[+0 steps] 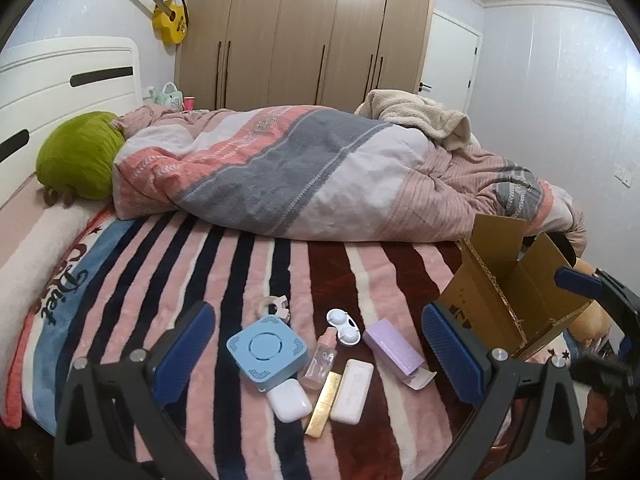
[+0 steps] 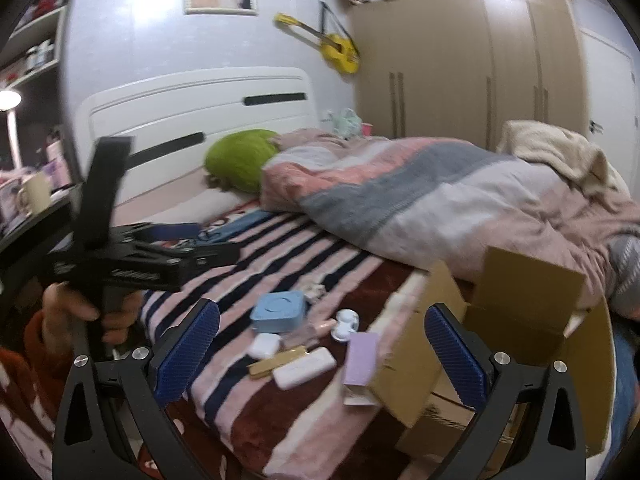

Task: Organize rigid objects
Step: 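Reach the right gripper to the white power bank and grasp it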

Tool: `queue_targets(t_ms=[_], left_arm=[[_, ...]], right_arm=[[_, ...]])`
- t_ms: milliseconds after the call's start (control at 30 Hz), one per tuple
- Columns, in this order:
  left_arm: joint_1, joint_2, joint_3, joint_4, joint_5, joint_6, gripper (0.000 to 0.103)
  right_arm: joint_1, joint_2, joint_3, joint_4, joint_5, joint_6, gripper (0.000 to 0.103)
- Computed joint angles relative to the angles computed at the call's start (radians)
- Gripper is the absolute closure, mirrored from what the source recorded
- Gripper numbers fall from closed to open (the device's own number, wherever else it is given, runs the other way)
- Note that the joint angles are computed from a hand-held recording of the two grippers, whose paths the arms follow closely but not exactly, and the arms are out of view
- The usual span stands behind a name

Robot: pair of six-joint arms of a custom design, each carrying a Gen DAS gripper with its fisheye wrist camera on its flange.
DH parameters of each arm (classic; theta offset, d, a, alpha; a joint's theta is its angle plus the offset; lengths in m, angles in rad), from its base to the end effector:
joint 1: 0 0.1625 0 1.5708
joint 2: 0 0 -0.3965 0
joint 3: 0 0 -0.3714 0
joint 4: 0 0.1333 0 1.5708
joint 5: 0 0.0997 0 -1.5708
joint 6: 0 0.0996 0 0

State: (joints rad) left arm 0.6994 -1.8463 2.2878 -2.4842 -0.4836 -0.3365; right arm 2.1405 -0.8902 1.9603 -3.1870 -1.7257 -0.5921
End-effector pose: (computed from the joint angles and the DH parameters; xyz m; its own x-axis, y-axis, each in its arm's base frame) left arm -0.1159 -0.3869 0.3894 -0.7983 -0.0980 -0.5942 0.4428 0.5732 -0.6895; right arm 0.4036 -0.4114 0.1125 -0.4690 -0.7878 0.3993 -0.8709 0.3373 -0.3574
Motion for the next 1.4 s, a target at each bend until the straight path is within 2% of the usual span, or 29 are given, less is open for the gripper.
queue_targets(t_ms=[100, 167, 233, 333, 367, 400, 467, 600, 667, 733, 833, 1033, 1267, 1400], left_arm=[[0.017, -0.009, 0.0, -0.022, -0.003, 0.04, 0.0], [0.037, -0.018, 0.003, -0.048, -0.021, 0.071, 0.0], [0.052, -0.029, 0.01, -0.065, -0.026, 0.089, 0.0], [0.084, -0.04, 0.026, -0.102, -0.024, 0.122, 0.0], [0.102, -0.041, 0.027, -0.099, -0.026, 0.127, 0.0], [0.118, -0.041, 0.027, -0.093, -0.027, 0.13, 0.0], [0.148, -0.044, 0.036, -0.109, -0.043, 0.152, 0.0], [0.187, -0.037, 0.069, -0.187, -0.054, 0.202, 0.0], [0.193, -0.022, 0.098, -0.255, -0.027, 0.246, 0.0], [0.196, -0.023, 0.108, -0.254, -0.014, 0.246, 0.0], [0.208, -0.034, 0.109, -0.243, -0.049, 0.233, 0.0], [0.196, -0.044, 0.11, -0.244, -0.07, 0.24, 0.0], [0.194, -0.052, 0.106, -0.212, -0.073, 0.22, 0.0], [0.189, -0.056, 0.103, -0.191, -0.081, 0.205, 0.0]], right_arm=[[0.023, 0.022, 0.013, -0.019, 0.023, -0.044, 0.0], [0.028, 0.048, 0.019, -0.01, 0.072, -0.051, 0.0], [0.015, 0.077, 0.026, 0.002, 0.128, -0.034, 0.005], [-0.007, 0.146, 0.032, -0.018, 0.143, 0.011, 0.009], [-0.016, 0.185, 0.027, -0.038, 0.125, 0.042, 0.009], [-0.023, 0.204, 0.027, -0.05, 0.112, 0.061, 0.014], [-0.041, 0.28, 0.008, -0.093, 0.046, 0.128, 0.02], [-0.052, 0.401, -0.05, -0.152, -0.098, 0.182, 0.026], [-0.058, 0.438, -0.08, -0.152, -0.144, 0.223, 0.028], [-0.061, 0.464, -0.106, -0.165, -0.176, 0.248, 0.03], [-0.043, 0.505, -0.153, -0.193, -0.247, 0.262, 0.034], [-0.016, 0.561, -0.232, -0.185, -0.321, 0.295, 0.034], [-0.027, 0.531, -0.199, -0.166, -0.353, 0.316, 0.034], [-0.012, 0.543, -0.22, -0.147, -0.384, 0.303, 0.034]])
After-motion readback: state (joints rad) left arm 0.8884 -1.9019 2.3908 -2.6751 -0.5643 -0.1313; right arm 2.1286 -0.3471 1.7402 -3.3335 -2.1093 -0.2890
